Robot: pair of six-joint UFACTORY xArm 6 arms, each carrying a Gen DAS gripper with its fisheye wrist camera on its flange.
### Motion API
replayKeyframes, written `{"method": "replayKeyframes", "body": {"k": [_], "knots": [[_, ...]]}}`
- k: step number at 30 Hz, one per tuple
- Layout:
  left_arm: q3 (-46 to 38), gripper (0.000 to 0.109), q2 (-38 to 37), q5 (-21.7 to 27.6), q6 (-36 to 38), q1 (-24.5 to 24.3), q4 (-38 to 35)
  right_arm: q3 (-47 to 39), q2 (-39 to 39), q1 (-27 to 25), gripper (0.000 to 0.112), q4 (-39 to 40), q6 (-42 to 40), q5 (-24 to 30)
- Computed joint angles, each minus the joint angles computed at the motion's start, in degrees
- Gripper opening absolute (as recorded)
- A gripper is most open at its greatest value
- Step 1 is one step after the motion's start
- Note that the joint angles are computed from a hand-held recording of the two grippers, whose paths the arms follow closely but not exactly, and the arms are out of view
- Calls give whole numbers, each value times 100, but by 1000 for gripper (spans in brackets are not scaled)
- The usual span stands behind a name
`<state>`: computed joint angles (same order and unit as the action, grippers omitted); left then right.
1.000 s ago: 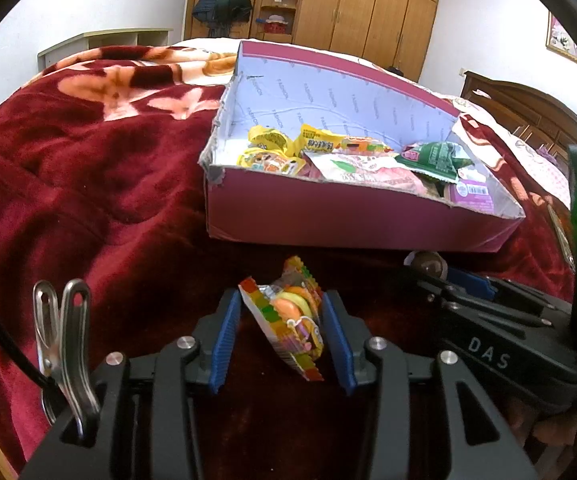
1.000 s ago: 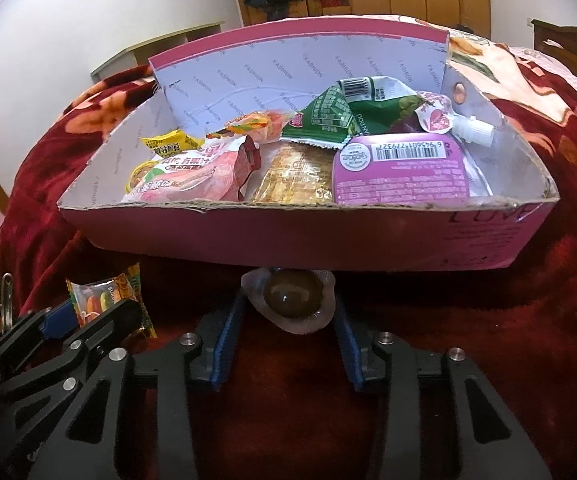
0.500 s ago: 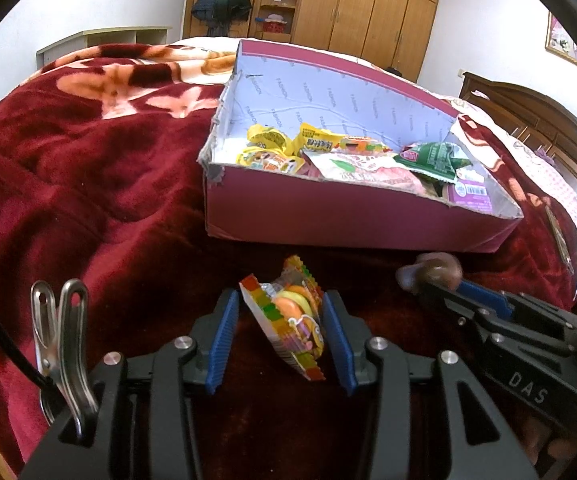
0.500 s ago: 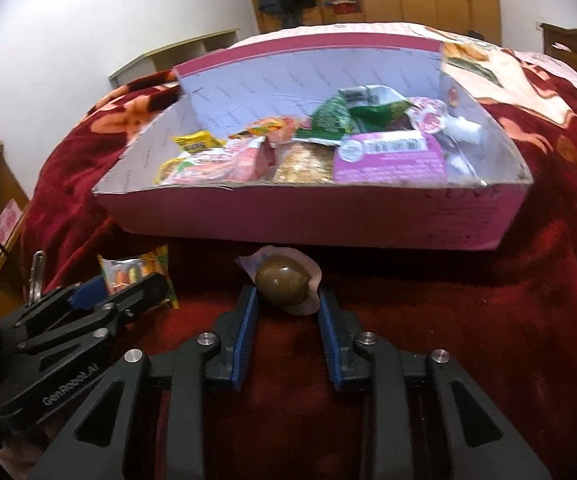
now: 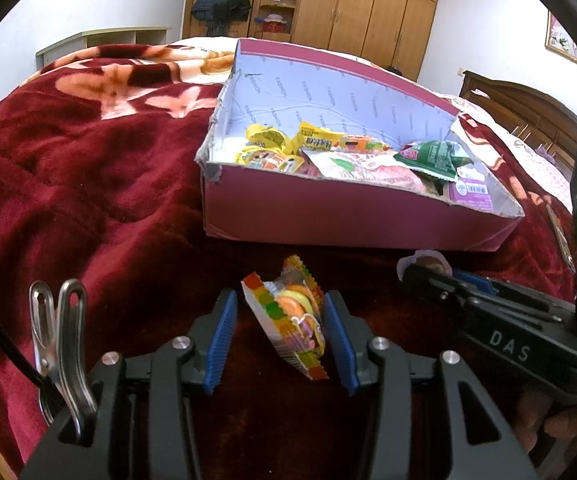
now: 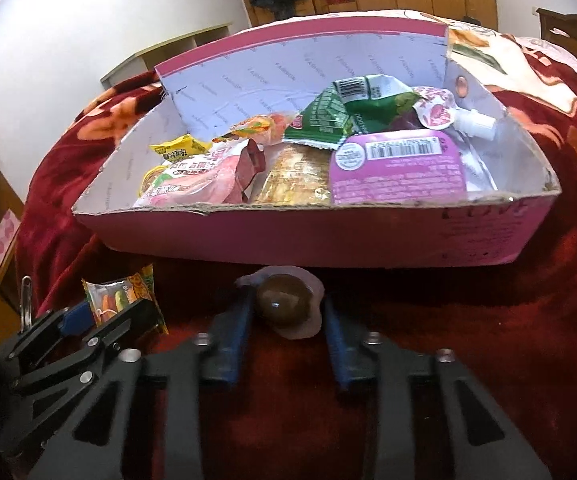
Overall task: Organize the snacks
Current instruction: 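Carry the chocolate ball with the right tool while the left tool carries the candy bag into the box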
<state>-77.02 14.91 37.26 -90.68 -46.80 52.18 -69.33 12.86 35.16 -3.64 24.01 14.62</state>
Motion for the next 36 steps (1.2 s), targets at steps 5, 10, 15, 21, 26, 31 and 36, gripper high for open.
{"method": "replayKeyframes", "body": {"k": [5, 10, 15, 21, 26, 31, 36], "knots": [[-19, 47, 13, 9, -8, -6, 9, 249, -198, 38, 30, -195, 36, -185], [-15, 40, -6, 54, -71, -29, 82, 581, -471, 94, 30, -254, -21, -395], [-57, 33, -21, 190, -64, -101, 112, 856, -666, 139, 30, 179, -374, -539], [-117, 25, -69, 270, -143, -226, 135, 1062, -812, 165, 30, 452, -596, -663], [-295, 23, 35, 446, 40, -337, 78, 1138, -875, 192, 30, 715, -823, -690], [-311, 22, 17, 453, 14, -393, 119, 1239, -957, 208, 30, 844, -959, -792], [-328, 22, 11, 459, 26, -427, 145, 1331, -1028, 215, 30, 1022, -1091, -899]]}}
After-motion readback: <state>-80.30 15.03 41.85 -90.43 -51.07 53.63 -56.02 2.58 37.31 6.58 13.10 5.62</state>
